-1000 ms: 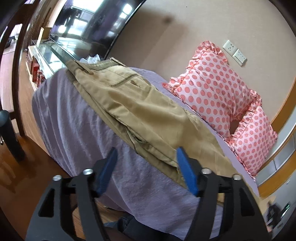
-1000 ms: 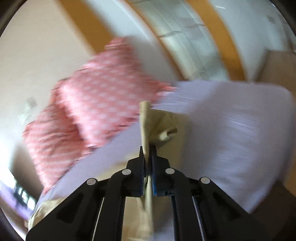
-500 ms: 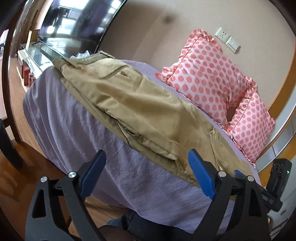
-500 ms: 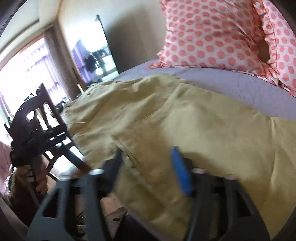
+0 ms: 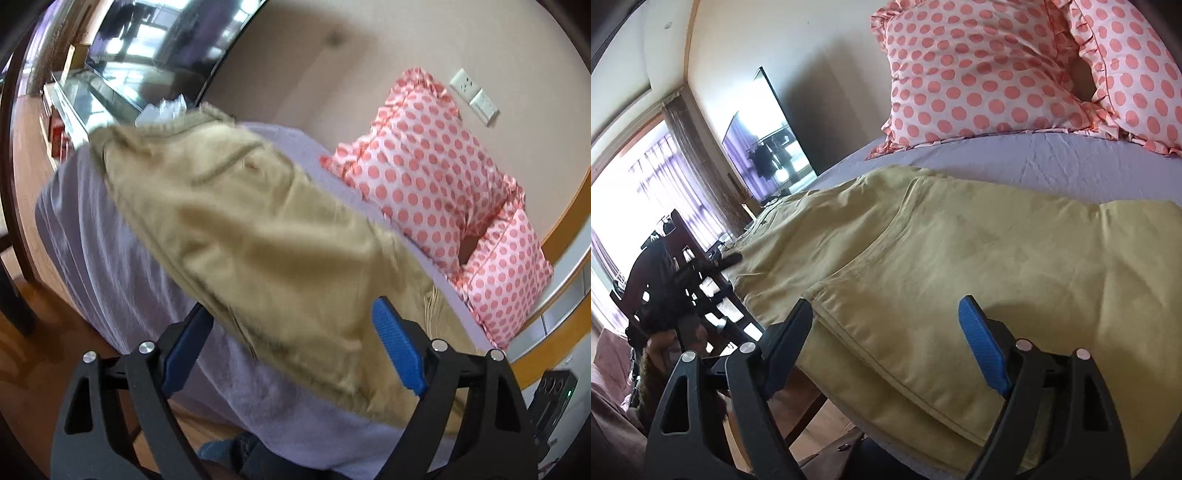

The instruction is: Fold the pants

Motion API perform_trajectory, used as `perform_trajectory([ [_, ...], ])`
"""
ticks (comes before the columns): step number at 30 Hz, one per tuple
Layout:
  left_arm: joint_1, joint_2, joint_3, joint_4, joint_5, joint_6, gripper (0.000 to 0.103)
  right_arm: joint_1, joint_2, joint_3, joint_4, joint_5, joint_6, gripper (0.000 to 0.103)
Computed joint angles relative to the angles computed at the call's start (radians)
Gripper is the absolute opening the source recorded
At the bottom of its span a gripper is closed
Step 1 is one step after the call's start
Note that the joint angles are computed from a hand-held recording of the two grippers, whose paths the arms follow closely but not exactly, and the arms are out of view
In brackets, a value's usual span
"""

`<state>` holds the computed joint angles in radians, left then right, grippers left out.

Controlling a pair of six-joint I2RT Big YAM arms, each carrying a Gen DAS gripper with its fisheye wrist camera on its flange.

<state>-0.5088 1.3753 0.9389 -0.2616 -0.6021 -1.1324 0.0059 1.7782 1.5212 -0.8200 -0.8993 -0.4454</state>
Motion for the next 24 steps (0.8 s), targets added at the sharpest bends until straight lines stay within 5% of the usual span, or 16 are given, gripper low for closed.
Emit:
perform_trajectory([
  [4, 0.058, -0.032, -0.005, -0.027, 0.016, -0.006, 0.086, -0.006, -0.002, -0.006, -0.005, -0.007, 0.000, 0.085],
  [7, 0.121, -0.062, -0.032, -0.030, 0.054, -0.052, 0.072, -0.009, -0.002, -0.006, 0.000, -0.015, 0.006, 0.085],
  [9, 0.160, -0.077, -0.053, -0.016, 0.069, -0.070, 0.058, -0.014, -0.003, -0.008, 0.009, -0.026, 0.010, 0.085],
  [11, 0.189, -0.080, -0.053, -0.037, 0.087, -0.099, 0.025, -0.019, -0.002, -0.008, 0.012, -0.034, 0.016, 0.085],
  [13, 0.204, -0.087, -0.052, -0.044, 0.087, -0.096, 0.014, -0.027, -0.003, -0.011, 0.018, -0.047, 0.021, 0.085],
  [15, 0.184, -0.064, 0.019, -0.148, 0.030, -0.056, 0.011, -0.037, -0.007, -0.015, 0.034, -0.056, 0.030, 0.085],
  [17, 0.133, -0.017, 0.147, -0.251, -0.073, 0.070, 0.008, -0.054, -0.016, -0.026, 0.077, -0.062, 0.060, 0.085],
  [19, 0.085, 0.032, 0.264, -0.278, -0.125, 0.214, 0.007, -0.089, -0.031, -0.048, 0.178, -0.077, 0.145, 0.085],
  [22, -0.010, 0.157, 0.479, -0.246, -0.141, 0.512, 0.007, -0.154, -0.043, -0.071, 0.349, -0.074, 0.330, 0.089],
  [24, -0.084, 0.280, 0.633, -0.186, -0.073, 0.750, 0.008, -0.202, -0.040, -0.077, 0.450, -0.068, 0.461, 0.089],
])
